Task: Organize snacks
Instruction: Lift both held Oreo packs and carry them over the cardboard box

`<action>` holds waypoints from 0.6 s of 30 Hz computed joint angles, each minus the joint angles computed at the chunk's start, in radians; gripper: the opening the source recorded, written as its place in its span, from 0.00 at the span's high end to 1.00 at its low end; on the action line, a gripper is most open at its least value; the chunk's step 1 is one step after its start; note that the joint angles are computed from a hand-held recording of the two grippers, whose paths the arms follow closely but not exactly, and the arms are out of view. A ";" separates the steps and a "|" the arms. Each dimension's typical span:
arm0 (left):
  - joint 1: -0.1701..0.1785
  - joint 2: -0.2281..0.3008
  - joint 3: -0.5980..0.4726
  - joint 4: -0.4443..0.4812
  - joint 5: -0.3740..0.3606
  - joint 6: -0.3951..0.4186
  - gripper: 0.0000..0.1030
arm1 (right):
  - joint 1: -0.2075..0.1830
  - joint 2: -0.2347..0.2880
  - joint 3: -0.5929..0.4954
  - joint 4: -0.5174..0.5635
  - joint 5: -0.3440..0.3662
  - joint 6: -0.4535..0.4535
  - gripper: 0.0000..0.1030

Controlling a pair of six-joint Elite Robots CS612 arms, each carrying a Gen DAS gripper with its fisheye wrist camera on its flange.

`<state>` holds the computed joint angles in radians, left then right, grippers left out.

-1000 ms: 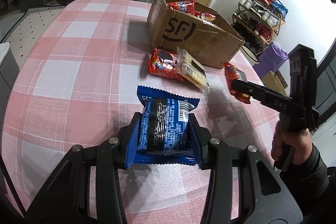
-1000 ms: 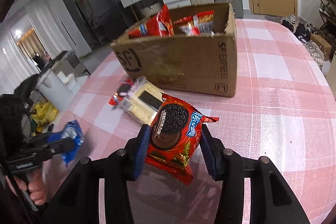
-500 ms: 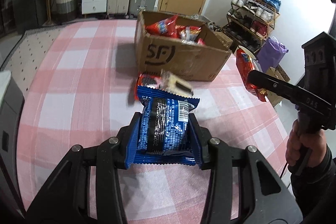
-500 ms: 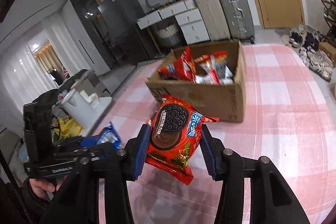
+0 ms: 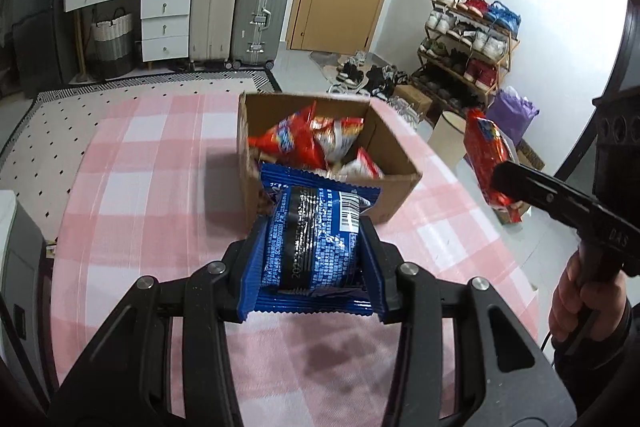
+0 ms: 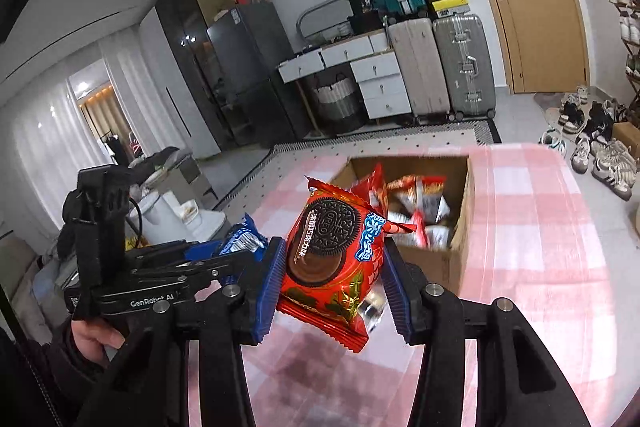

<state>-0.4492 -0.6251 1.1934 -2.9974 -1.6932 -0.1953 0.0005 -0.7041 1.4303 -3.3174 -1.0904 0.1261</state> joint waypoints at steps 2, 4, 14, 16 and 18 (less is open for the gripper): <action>0.000 0.004 -0.023 0.010 0.003 0.003 0.61 | 0.000 -0.003 -0.011 -0.001 -0.002 -0.005 0.54; 0.000 0.009 -0.051 0.020 0.009 0.014 0.61 | 0.000 -0.006 -0.021 0.000 -0.005 -0.013 0.54; -0.002 0.054 -0.218 0.110 0.039 0.056 0.61 | 0.006 -0.011 -0.108 0.042 -0.028 -0.073 0.54; -0.002 0.066 -0.256 0.133 0.037 0.062 0.61 | 0.008 -0.009 -0.124 0.052 -0.032 -0.084 0.54; 0.001 0.077 -0.291 0.157 0.020 0.062 0.61 | 0.010 -0.006 -0.143 0.064 -0.036 -0.092 0.54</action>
